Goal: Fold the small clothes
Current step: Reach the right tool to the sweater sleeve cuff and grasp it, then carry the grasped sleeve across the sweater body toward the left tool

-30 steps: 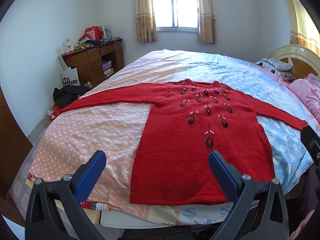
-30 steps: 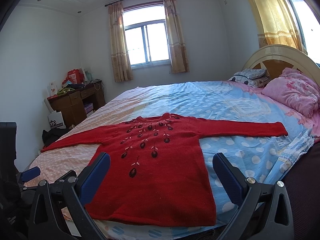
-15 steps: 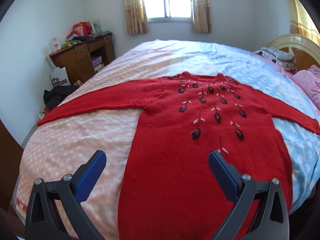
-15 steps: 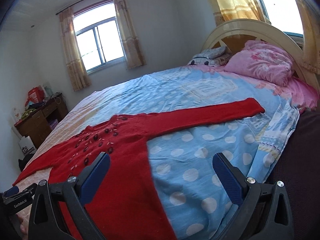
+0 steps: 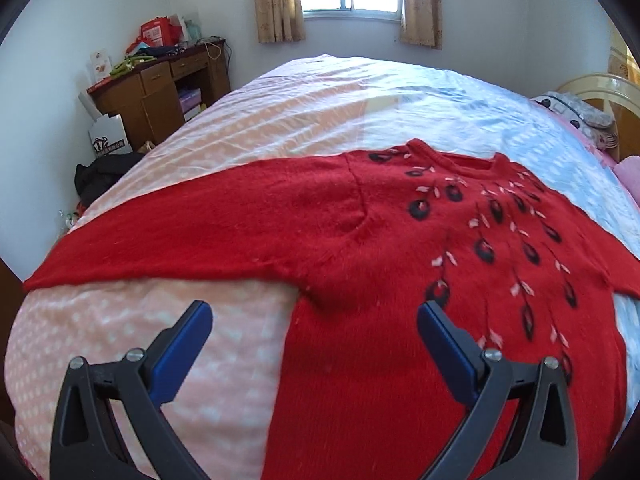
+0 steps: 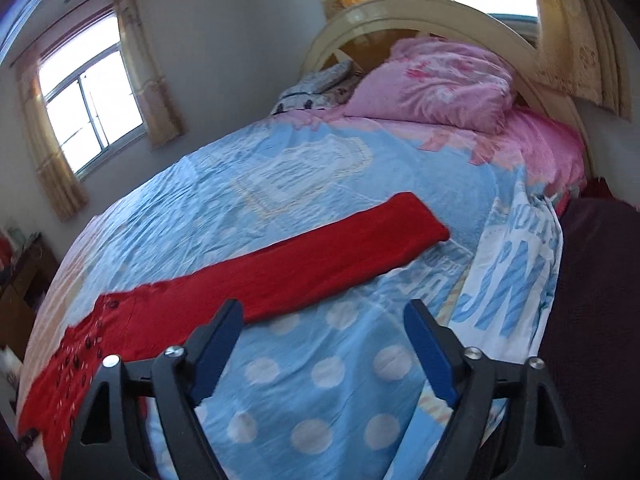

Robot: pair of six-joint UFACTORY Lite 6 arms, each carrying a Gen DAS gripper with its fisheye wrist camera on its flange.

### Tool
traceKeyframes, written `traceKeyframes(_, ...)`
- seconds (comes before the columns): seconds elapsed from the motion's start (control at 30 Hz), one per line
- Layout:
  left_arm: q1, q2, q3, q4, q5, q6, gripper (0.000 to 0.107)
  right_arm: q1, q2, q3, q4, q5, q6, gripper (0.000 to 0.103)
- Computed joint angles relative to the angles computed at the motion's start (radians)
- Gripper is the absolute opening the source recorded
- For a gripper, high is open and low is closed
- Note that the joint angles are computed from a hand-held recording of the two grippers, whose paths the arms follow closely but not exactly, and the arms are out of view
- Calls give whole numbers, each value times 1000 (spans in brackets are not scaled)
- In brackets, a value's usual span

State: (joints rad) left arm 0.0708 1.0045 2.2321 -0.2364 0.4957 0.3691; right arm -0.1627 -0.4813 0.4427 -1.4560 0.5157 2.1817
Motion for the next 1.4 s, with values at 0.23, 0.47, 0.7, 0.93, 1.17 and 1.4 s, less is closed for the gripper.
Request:
traceKeyframes(0.23,-38,110,62,117,-15,-116,103,-599,245,131,-498,-376,334,67)
traceKeyframes(0.47,-7,51,-43,-68,-60,20,103,-704,565,375,-812,-444,582,67)
traceKeyframes(0.7,-5,33,-89,-131,-105,82,103,-614,718,491,-118,-352,-132,40)
traceKeyframes(0.93,0,53,-61,-172,-101,116,103,-507,664,533,279,-278,-591,17)
traceKeyframes(1.17,7,51,-70,-233,-101,174,103,-214,539,621,565,-197,-825,17)
traceKeyframes(1.4,25,47,-64,-301,-57,248,103,205,847,1105,725,-88,-921,17)
